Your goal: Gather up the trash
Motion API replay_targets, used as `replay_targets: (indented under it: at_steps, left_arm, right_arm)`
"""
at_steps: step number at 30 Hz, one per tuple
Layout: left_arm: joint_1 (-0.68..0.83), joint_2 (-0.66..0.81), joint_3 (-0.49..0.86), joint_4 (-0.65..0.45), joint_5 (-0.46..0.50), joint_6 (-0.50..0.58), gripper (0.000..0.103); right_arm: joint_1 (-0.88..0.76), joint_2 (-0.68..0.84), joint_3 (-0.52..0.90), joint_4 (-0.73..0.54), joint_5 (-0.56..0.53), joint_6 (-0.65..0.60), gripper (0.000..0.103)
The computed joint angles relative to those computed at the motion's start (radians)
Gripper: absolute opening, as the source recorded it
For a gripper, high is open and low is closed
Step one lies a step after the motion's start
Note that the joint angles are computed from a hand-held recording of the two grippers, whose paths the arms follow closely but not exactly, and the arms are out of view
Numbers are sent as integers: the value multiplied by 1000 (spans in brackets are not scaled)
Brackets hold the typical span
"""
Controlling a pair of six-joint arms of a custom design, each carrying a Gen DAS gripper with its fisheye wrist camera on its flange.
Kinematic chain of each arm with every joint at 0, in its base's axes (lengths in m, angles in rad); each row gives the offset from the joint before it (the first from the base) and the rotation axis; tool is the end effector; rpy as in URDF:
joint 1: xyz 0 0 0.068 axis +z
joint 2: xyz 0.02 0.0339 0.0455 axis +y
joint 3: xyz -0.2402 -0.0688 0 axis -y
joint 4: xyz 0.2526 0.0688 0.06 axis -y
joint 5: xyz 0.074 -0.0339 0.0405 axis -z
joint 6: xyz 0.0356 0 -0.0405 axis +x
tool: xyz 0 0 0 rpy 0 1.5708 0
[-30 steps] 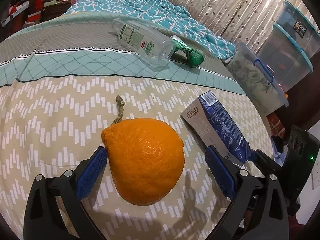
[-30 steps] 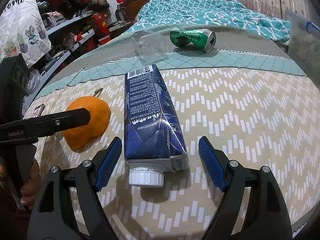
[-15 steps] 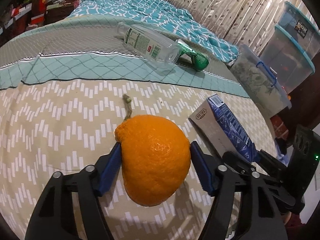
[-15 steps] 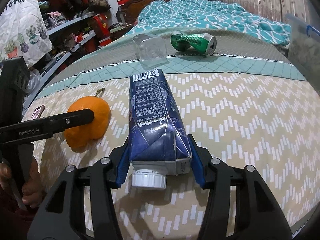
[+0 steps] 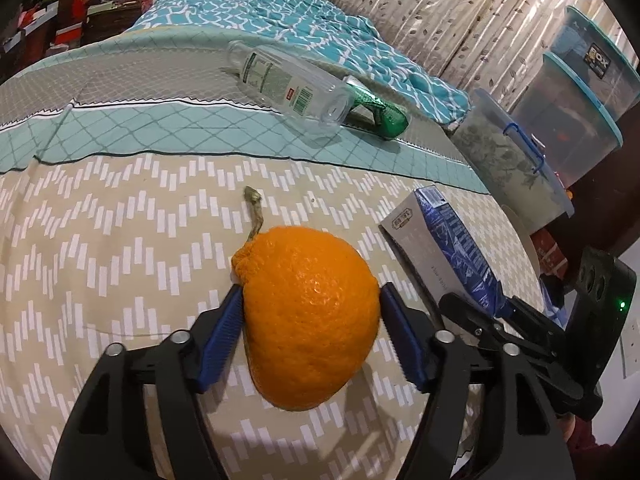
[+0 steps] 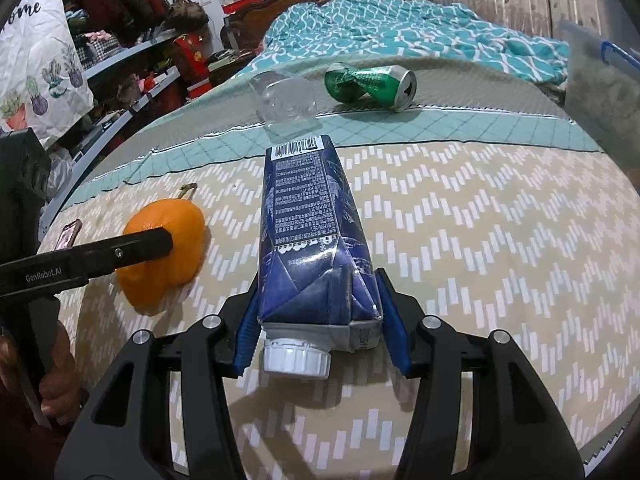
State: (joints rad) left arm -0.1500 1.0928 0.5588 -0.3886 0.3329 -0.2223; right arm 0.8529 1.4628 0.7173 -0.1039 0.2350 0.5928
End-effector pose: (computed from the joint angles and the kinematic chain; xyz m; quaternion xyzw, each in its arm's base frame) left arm 0.2182 -0.0447 0.1640 0.0189 0.9361 -0.2125 0.2796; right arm 0.1984 0.2146 0.1435 -0.0795 0.9267 0.1496 0.3354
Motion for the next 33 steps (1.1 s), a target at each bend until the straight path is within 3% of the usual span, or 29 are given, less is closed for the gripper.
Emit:
replay_targets:
  at_steps: [2,3,12,13,15,16,17,20,25,33]
  left_arm:
    - [0,-13,-4,-2,-18,-15,91]
    - [3,-24,-9,0,-20,-22,93]
    - [-34,-1,1,8,-55,-37,94]
    - [-42,0,-1,13,-65,-39,94]
    - [-55,0,-6,24,-80,-36,93]
    - [-65,-3,-9,28,-93,-35,85]
    - [-77,-2,-7,27,-110,-27,70]
    - [-63,8,-5,34,-61,-13,59]
    - [-48,41,23,28,-3,-11,51]
    - [-137,148,134,45,35,-34,48]
  right_arm:
    - [6,-1,-5,8,3,0,71]
    - [10,-5,-8,12,7,-3,72]
    - [17,13,3,7,4,2,74]
    - [13,16,5,7,-3,3,72]
    - [9,22,7,2,0,5,56]
    - [1,18,3,7,-12,2,53]
    - [-3,15,-1,13,-16,2,53]
    - [-4,2,-12,19,-6,10,53]
    - [-5,-43,-41,24,35,33,53]
    - [-73,-183,-141,22,71,54,53]
